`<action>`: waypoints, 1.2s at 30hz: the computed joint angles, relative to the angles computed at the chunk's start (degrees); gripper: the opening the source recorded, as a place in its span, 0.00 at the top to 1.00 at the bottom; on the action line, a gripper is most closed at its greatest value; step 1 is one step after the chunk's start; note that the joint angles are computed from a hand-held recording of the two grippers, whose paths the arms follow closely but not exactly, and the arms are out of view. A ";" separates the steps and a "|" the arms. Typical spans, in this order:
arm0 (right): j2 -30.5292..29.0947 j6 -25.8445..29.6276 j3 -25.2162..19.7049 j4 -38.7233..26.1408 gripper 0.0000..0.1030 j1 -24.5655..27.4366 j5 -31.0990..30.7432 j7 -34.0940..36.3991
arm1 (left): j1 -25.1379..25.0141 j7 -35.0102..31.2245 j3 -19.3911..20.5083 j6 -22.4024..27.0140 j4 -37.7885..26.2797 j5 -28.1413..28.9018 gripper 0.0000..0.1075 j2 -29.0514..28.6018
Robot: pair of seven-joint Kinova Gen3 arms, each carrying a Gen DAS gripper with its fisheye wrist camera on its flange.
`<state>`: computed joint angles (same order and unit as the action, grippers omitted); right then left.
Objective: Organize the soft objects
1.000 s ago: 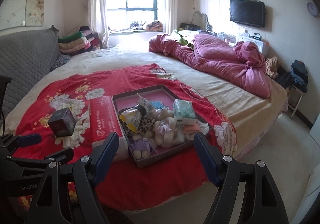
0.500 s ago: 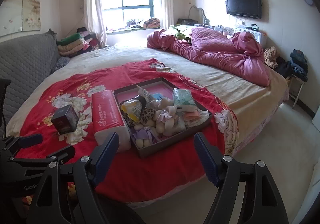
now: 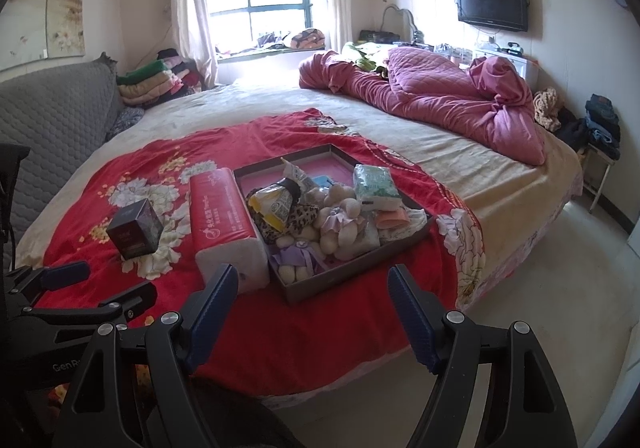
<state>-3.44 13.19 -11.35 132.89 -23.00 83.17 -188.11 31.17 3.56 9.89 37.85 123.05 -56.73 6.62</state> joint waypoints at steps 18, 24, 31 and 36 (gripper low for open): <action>0.49 -0.53 -0.52 -0.23 0.24 0.53 -3.26 3.14 | 0.18 -0.54 -0.40 0.68 -0.28 1.43 0.15 0.62; 0.40 -0.14 -0.73 -0.28 0.24 0.37 -4.05 3.92 | 0.26 -0.23 -0.48 0.80 -0.25 1.21 0.15 0.62; 0.75 0.06 -0.78 -0.41 0.24 0.15 -4.08 3.87 | 0.05 -0.43 -0.45 1.04 -0.34 1.44 0.15 0.55; 1.15 0.44 -0.75 -0.50 0.24 -0.20 -4.65 4.47 | -0.17 -1.33 -0.44 0.82 -0.40 1.79 0.15 0.56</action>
<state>-2.29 13.63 -12.10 132.39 -23.19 78.53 -183.64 31.00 2.23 9.45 38.67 122.65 -54.94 7.18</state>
